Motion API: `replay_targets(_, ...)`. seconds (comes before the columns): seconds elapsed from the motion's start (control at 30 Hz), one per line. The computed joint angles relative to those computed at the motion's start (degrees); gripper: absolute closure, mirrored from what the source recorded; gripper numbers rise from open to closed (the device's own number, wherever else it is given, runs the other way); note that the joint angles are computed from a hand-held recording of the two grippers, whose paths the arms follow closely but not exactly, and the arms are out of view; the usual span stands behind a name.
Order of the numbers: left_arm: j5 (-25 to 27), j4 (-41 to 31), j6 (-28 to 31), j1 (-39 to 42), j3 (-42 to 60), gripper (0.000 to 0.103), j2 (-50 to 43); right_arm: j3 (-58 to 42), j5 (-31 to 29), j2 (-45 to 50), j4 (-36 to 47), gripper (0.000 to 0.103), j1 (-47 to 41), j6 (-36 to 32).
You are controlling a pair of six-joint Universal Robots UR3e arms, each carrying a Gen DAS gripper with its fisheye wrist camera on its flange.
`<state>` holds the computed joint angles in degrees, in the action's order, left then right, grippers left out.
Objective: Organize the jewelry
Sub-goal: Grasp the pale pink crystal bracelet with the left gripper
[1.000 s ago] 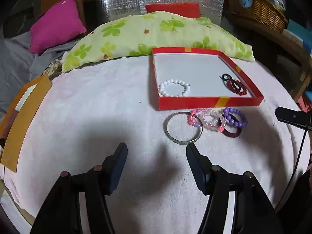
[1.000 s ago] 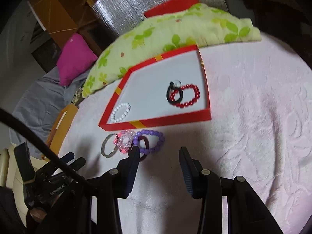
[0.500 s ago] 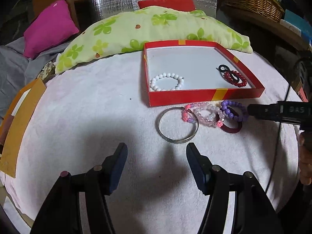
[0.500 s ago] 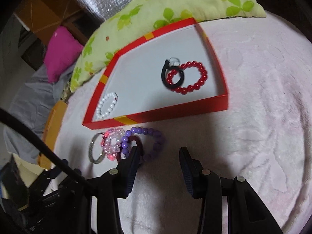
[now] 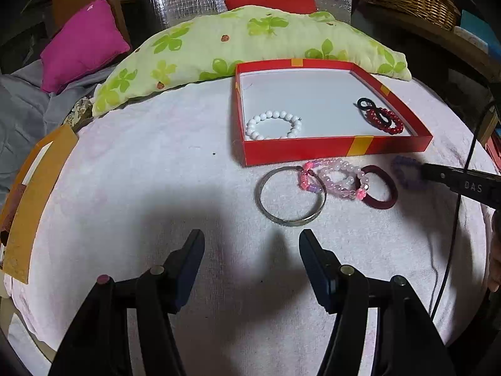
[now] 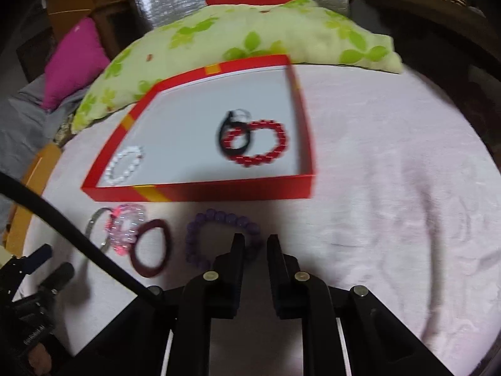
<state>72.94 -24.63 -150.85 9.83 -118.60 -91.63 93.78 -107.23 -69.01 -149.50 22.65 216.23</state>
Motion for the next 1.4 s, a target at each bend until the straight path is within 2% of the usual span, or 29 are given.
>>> replay_targets(0.1,-1.55,-0.25,0.76,0.24,-0.39,0.039,0.59,3.12,-1.25,-2.91,0.84,0.087,-0.82,1.74)
replay_targets(0.2,-0.85,-0.59,0.71,-0.51,0.11,0.039,0.1,4.17,-3.41,-4.5,3.02,0.087,-1.46,4.21)
replay_targets(0.37,-8.41,-11.26,-1.22,0.94,5.12,0.039,-0.36,9.33,3.37,-7.59,-0.17,0.087,-5.37,5.82)
replay_targets(0.47,-9.6,-13.67,-1.6,-1.51,7.51,0.041,-1.88,9.44,4.2,-7.66,-0.5,0.086,-5.58,5.92)
replay_targets(0.53,-9.37,-14.3,-1.72,-3.88,9.6,0.065,-3.85,10.09,4.82,-7.89,-1.13,0.086,-5.91,5.75)
replay_targets(0.57,-9.48,-15.54,-2.07,-4.94,11.28,0.069,-5.22,10.32,5.21,-8.0,-1.36,0.086,-6.14,5.51)
replay_targets(0.73,-9.85,-14.85,-4.71,-7.91,16.24,0.069,-9.71,12.3,6.62,-9.05,-2.87,0.085,-6.92,5.26)
replay_targets(0.9,-9.7,-16.02,-6.12,-9.64,22.51,0.069,-15.73,11.01,5.63,-8.26,-1.83,0.085,-6.43,4.45)
replay_targets(0.97,-8.87,-17.07,-6.39,-9.85,24.0,0.08,-17.64,10.39,5.34,-7.79,-1.59,0.085,-6.2,4.42)
replay_targets(1.03,-9.79,-15.76,-5.26,-9.02,22.27,0.087,-16.91,10.85,5.75,-7.96,-2.14,0.085,-6.45,4.38)
replay_targets(1.1,-12.04,-18.78,-2.91,-7.94,21.74,0.095,-15.64,11.17,6.07,-8.04,-2.62,0.085,-6.62,4.42)
replay_targets(1.2,-12.72,-19.07,0.37,-6.74,17.61,0.095,-12.28,11.2,5.7,-7.91,-2.89,0.085,-6.41,4.25)
replay_targets(1.4,-15.28,-24.17,7.05,-1.97,9.28,0.095,-3.38,13.49,6.79,-9.07,-4.98,0.085,-6.89,4.13)
